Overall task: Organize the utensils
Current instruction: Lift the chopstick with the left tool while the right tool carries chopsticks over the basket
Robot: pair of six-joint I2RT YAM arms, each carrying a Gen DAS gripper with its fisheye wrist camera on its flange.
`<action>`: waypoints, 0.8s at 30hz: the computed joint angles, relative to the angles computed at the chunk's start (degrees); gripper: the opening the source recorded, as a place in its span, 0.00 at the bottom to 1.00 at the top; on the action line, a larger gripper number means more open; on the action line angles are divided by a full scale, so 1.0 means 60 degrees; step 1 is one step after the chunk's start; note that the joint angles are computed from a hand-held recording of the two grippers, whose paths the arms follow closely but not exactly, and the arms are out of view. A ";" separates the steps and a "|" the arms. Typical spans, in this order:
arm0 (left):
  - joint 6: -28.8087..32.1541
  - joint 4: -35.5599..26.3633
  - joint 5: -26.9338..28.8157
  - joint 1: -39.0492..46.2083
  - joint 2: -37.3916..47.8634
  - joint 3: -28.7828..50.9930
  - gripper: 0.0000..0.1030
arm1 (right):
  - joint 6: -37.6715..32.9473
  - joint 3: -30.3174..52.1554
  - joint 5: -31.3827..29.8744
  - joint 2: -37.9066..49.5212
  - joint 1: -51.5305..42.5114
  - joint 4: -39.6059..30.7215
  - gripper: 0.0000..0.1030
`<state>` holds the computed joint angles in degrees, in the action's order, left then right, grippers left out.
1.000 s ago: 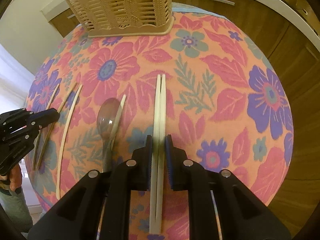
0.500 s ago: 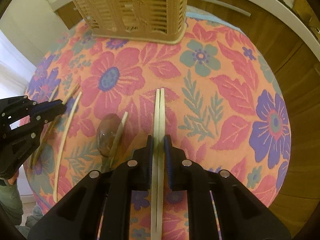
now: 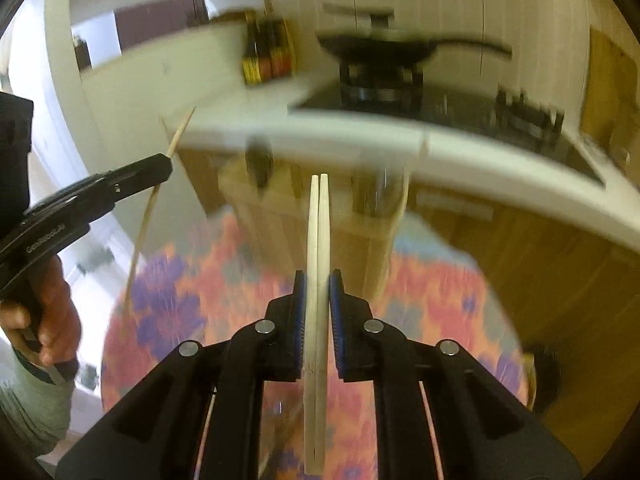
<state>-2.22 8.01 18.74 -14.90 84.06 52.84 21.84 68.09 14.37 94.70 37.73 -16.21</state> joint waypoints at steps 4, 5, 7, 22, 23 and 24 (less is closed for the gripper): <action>-0.0431 0.0366 -0.0095 0.0026 0.0653 0.1162 0.04 | -0.0564 0.0789 -0.0019 -0.0046 -0.0485 0.0687 0.09; -0.0512 0.0486 -0.0183 0.0006 0.0967 0.1535 0.04 | -0.0680 0.0877 -0.0114 0.0070 -0.0677 0.0952 0.09; -0.0634 0.0551 -0.0208 0.0016 0.1449 0.2186 0.04 | -0.0749 0.1169 -0.0311 0.0200 -0.0963 0.1366 0.09; -0.1298 0.2639 -0.0958 0.0012 0.3899 0.3820 0.04 | -0.0659 0.0405 0.1439 0.1312 -0.1663 0.5987 0.09; -0.1317 0.2756 -0.1074 -0.0002 0.3972 0.3805 0.04 | -0.0623 0.0411 0.1379 0.1400 -0.1704 0.6085 0.09; -0.1310 0.3014 -0.1254 -0.0039 0.4050 0.3721 0.04 | -0.0612 0.0386 0.1350 0.1451 -0.1723 0.6168 0.09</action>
